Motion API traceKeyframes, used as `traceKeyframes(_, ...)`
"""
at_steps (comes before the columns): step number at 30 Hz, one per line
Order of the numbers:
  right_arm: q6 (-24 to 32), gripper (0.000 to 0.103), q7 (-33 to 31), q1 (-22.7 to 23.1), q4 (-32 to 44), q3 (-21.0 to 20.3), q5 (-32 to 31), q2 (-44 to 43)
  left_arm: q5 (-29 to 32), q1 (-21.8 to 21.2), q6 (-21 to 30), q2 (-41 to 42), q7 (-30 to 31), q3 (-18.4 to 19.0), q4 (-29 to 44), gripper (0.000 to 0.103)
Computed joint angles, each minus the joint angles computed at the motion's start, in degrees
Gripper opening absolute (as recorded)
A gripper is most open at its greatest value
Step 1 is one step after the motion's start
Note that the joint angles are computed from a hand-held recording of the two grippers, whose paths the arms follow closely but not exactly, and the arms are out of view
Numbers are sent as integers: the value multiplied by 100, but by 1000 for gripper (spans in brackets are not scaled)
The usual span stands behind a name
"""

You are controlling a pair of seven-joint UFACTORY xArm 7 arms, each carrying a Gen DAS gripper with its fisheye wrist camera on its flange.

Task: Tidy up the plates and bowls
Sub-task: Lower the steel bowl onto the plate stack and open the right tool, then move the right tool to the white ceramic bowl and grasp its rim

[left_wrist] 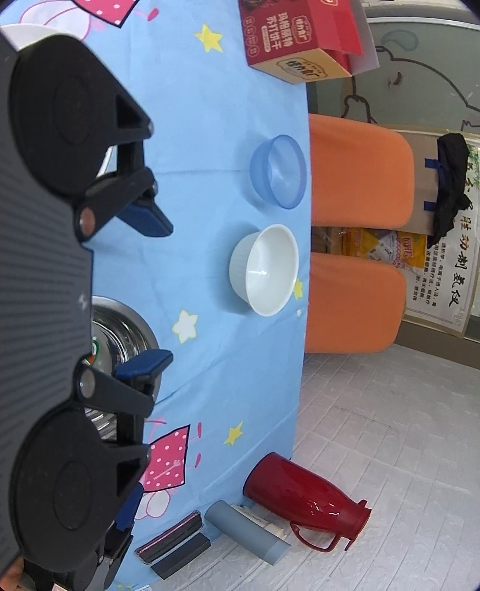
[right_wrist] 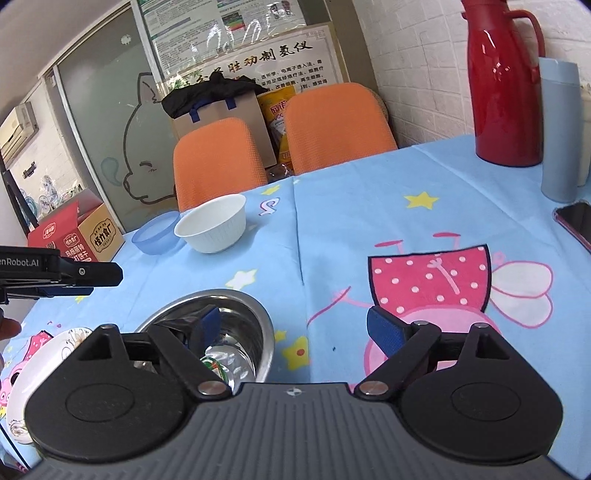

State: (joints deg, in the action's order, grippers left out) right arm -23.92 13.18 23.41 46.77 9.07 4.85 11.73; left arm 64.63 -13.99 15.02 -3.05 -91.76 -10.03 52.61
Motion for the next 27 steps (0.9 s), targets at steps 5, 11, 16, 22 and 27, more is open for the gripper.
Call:
traceKeyframes(5,107,103,-228,115,300,-66,60,142,0,38,-42,31,41,42,16,61)
traceKeyframes(11,300,103,-341,102,718,-62,-66,408,-183,96,-146,162,268,152,69,61)
traceKeyframes(16,584,103,-356,-437,1572,331,-898,855,-468,104,-138,418,566,304,231,61)
traceKeyframes(22,942,103,-787,-661,3739,588,-1559,1981,-658,74,-190,861,386,680,731,62)
traceKeyframes(27,2304,103,-1496,-635,6024,988,-1565,3345,-847,86,-630,1463,-53,1116,1384,62)
